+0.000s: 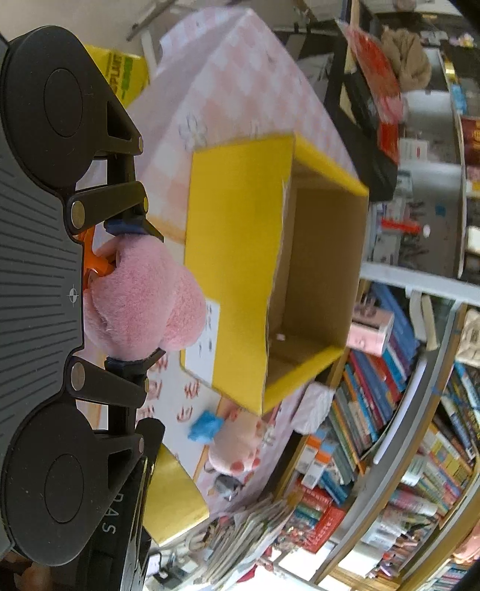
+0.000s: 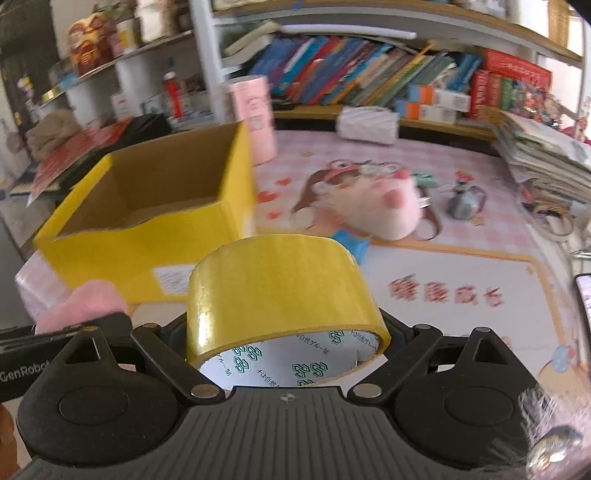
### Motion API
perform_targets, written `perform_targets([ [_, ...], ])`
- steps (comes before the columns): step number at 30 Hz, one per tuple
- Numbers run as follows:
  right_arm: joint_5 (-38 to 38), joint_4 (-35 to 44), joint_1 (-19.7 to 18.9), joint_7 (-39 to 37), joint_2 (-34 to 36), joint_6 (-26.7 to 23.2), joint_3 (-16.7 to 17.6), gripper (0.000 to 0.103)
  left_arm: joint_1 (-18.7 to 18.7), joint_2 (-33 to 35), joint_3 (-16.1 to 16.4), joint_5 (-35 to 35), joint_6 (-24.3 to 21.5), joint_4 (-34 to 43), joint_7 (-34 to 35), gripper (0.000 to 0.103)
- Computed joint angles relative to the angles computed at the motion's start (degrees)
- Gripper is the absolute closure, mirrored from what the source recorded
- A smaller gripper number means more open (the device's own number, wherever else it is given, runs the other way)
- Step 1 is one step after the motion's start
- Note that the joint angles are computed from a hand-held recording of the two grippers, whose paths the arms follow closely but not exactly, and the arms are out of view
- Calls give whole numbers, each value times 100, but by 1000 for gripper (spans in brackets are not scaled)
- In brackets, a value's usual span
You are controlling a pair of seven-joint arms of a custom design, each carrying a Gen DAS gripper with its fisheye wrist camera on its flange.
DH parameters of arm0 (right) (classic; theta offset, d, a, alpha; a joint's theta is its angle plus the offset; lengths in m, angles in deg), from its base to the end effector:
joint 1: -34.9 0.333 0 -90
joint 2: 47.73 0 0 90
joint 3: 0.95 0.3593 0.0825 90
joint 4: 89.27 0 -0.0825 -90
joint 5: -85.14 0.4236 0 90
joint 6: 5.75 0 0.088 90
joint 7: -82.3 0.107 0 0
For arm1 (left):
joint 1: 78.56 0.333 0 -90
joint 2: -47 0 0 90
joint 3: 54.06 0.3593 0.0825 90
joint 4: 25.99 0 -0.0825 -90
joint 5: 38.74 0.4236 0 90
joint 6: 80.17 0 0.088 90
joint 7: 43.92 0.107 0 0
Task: Organize objects
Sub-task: 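Carry the pink chick and the tape roll toward the yellow box with both tools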
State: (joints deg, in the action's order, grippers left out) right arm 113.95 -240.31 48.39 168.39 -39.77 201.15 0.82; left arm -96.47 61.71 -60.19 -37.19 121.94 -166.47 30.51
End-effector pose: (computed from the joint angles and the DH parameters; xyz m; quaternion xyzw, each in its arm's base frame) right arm 0.4830 0.0684 0.2992 -0.5768 0.7162 -0.2573 0.2968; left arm 0.5123 -0.2309 0.3018 -0.5938 0.6987 -0.3658 0.1595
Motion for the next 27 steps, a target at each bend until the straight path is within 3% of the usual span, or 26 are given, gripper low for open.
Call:
perform_targets([
  [12,247,-22,508,60,7,188,248,9,485,-425,-40,8,543,-736,-18,48],
  [27,1484,47,997,-634,-61,281,307,9,1080,-511,-198,1020,881,-929,-523,48],
])
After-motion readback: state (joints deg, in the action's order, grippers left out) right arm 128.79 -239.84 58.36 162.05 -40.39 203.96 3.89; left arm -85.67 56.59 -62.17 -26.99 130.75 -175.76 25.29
